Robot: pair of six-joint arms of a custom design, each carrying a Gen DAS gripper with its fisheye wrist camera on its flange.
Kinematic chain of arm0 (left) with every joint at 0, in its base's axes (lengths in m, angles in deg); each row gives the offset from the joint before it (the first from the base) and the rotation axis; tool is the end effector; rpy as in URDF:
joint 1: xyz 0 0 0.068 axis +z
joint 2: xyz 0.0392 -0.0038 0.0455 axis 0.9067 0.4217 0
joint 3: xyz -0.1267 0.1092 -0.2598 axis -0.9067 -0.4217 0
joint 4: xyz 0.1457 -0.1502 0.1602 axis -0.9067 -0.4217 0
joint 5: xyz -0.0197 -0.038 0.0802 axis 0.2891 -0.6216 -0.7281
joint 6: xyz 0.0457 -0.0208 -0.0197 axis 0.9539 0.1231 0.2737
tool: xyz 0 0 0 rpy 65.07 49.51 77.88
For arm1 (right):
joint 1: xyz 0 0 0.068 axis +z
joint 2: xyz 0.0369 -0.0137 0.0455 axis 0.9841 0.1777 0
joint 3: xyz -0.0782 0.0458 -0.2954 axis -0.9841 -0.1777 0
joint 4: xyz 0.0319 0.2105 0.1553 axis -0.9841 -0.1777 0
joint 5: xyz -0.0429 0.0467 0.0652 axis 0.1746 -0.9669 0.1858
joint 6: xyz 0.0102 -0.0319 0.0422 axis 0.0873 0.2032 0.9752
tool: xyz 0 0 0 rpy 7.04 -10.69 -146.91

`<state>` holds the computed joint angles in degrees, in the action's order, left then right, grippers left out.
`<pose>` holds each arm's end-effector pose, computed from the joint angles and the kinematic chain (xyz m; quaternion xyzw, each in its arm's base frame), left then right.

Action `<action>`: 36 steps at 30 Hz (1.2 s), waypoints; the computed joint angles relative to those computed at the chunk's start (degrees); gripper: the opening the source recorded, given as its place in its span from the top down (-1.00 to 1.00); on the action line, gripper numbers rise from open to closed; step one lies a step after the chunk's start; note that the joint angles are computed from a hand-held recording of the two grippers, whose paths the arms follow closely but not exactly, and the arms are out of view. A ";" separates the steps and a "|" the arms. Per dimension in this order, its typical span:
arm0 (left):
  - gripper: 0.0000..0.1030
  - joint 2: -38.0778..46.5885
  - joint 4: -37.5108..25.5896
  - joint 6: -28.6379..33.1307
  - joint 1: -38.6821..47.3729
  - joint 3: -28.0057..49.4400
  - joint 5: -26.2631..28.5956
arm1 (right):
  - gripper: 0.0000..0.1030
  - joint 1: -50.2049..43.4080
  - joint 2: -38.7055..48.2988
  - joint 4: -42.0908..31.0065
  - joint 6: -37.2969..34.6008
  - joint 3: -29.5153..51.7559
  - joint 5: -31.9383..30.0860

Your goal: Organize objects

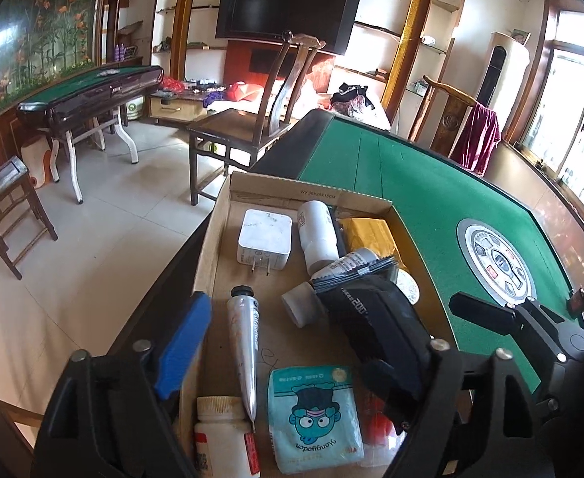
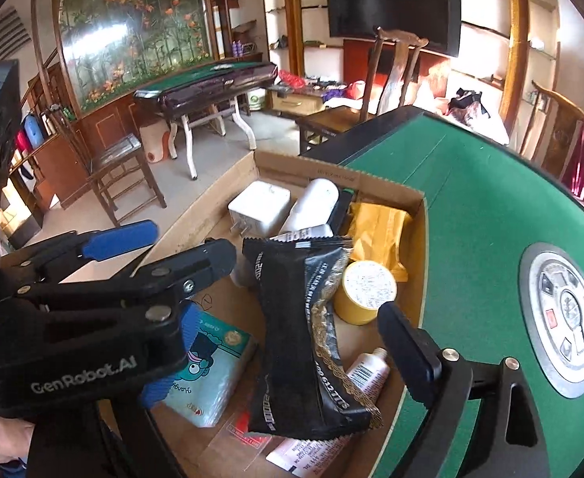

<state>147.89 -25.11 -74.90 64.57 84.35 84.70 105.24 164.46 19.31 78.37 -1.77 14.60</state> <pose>0.3181 -0.0139 0.2323 0.0931 0.9107 -0.1362 0.3788 0.2783 0.1274 0.2322 -0.0798 0.9227 0.0631 0.3718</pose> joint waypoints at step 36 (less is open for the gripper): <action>-1.00 -34.53 8.87 -9.04 -8.51 -26.93 -29.91 | -1.00 14.63 -28.53 15.07 4.45 -28.07 17.58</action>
<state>113.36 -16.24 -83.94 56.05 57.42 54.79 119.88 135.93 34.37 82.82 -29.84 32.18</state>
